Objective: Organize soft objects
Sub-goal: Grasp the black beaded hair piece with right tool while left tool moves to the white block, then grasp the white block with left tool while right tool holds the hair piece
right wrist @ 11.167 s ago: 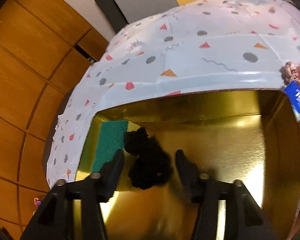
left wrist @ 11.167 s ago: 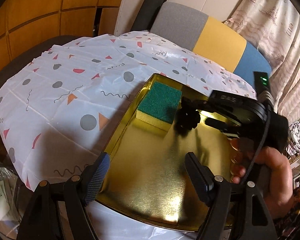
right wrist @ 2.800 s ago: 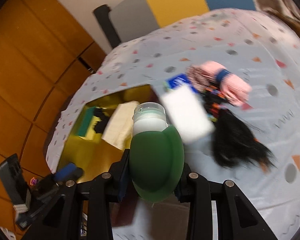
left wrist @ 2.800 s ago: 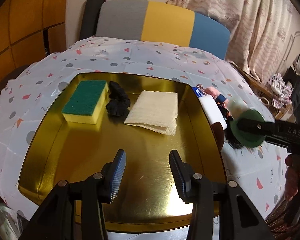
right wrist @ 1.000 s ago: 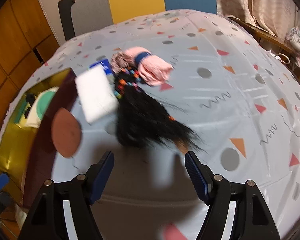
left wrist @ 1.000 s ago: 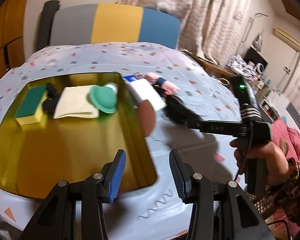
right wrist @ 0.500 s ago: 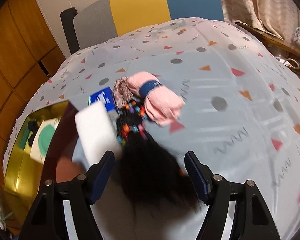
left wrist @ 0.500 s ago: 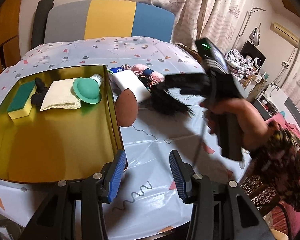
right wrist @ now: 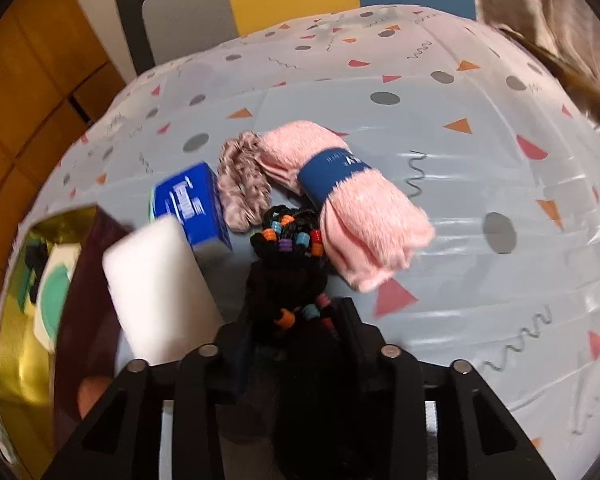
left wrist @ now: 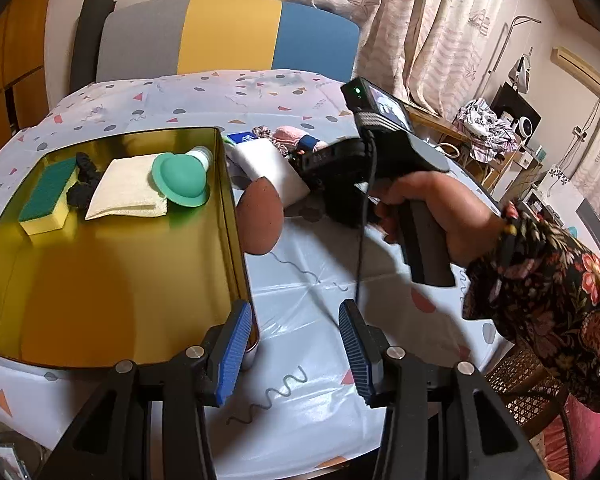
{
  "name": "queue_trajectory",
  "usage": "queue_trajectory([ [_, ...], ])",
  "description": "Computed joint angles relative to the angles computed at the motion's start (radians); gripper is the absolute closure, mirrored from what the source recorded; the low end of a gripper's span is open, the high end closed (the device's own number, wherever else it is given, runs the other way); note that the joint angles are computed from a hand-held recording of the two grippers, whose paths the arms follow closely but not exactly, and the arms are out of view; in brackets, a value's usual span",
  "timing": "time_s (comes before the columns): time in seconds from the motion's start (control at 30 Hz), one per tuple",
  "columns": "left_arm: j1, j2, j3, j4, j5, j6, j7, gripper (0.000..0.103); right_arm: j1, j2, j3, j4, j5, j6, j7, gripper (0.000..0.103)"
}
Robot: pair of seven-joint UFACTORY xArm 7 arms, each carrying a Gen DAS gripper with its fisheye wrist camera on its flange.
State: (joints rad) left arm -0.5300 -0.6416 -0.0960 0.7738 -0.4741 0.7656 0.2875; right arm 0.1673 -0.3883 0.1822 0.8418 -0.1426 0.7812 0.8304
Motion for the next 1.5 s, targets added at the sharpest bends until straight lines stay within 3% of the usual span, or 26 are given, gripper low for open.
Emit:
queue_trajectory([
  [0.3,0.006,0.088,-0.048,0.077,0.041,-0.028,-0.041,0.057,0.017,-0.219,-0.035,-0.131,0.08,0.139,-0.119,0.065],
  [0.5,0.012,0.183,-0.095,0.164,0.09,-0.019,-0.118,0.057,-0.01,-0.357,-0.043,-0.232,0.135,0.118,-0.1,0.066],
  [0.7,0.013,0.297,-0.158,0.285,0.186,-0.014,-0.214,0.057,-0.067,-0.382,-0.043,-0.216,0.126,0.173,-0.066,0.067],
  [0.97,0.002,0.53,-0.208,0.495,0.339,0.055,-0.377,0.056,-0.074,-0.402,-0.05,-0.228,0.146,0.209,-0.062,0.067],
  [1.33,-0.059,0.781,-0.182,0.742,0.557,0.16,-0.52,0.048,-0.103,-0.427,-0.066,-0.236,0.141,0.229,-0.03,0.067],
  [1.5,-0.083,0.849,-0.161,0.792,0.579,0.153,-0.542,0.046,-0.102,-0.435,-0.076,-0.243,0.158,0.222,-0.034,0.067],
])
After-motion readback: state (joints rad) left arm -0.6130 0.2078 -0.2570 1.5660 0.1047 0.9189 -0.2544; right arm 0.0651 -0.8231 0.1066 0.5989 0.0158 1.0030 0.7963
